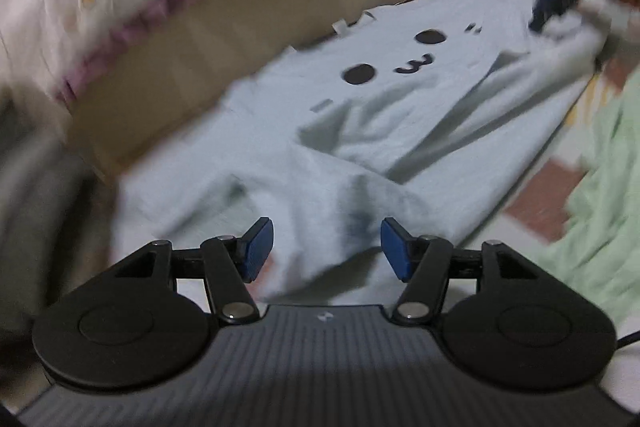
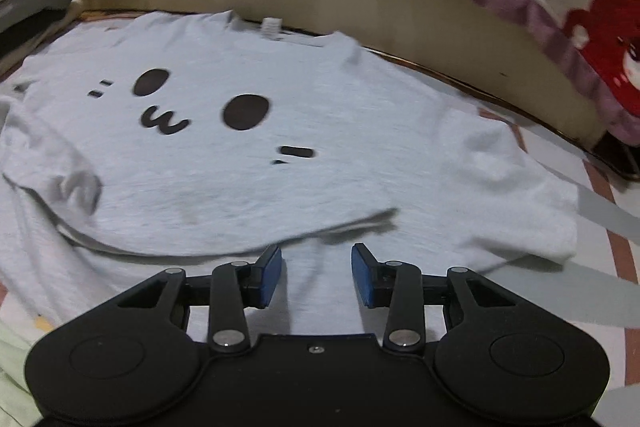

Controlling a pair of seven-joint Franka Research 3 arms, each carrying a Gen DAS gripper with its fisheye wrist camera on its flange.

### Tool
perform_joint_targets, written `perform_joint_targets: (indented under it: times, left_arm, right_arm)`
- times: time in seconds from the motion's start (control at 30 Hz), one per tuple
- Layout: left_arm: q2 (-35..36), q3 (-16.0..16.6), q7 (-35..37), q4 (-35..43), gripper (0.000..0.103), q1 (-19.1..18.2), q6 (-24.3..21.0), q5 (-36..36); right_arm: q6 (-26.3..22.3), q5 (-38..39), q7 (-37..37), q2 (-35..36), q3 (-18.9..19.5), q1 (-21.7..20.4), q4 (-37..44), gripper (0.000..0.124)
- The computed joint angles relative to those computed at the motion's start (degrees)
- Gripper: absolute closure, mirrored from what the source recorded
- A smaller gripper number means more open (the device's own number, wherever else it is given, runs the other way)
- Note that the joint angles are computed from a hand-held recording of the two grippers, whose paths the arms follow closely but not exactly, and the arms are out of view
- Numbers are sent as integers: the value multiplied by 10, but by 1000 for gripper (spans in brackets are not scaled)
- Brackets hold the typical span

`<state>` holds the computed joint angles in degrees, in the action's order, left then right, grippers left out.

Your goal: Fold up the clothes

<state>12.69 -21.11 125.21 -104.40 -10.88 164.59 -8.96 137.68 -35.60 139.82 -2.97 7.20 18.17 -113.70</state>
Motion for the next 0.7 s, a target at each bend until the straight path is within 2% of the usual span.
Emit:
perform_joint_targets:
  times: [0.03,0.1,0.17,0.23,0.3,0.37,0.43,0.53,0.6,0.7]
  left_arm:
    - [3,-16,21,6,40,16,-14,-35]
    - [4,-25,50,4,38,25,-14,-66]
    - [11,-20,57,-7,35,18,27,-63]
    - [31,25,-15,2,33,-25,59,14]
    - [52,77,-97,25,33,-70,71,93]
    - [66,96,-151,51,48,-88,54,127]
    - [73,71,-175,72,81,-65,20,109]
    - [78,56,-225,85,95,-46,7,107]
    - [79,50,-251,90,97,-38,5,113]
    - [78,39,-281,102,98,-26,1,108]
  right_arm:
    - [-1,-2,7,-6,-1,-1,-7,81]
    - [-13,-9,19,-17,-1,-6,-19,81]
    - [-15,-1,17,-26,-1,-11,-29,81]
    - [9,15,4,-31,-5,-18,-43,81]
    - [47,34,0,-31,-9,-26,-52,81]
    - [92,46,16,-23,-13,-37,-57,80]
    - [122,43,29,-5,-14,-44,-51,79]
    - [125,14,19,21,-18,-44,-25,69]
    - [126,10,13,33,-26,-41,-12,63]
    - [173,24,15,39,-41,-43,-19,63]
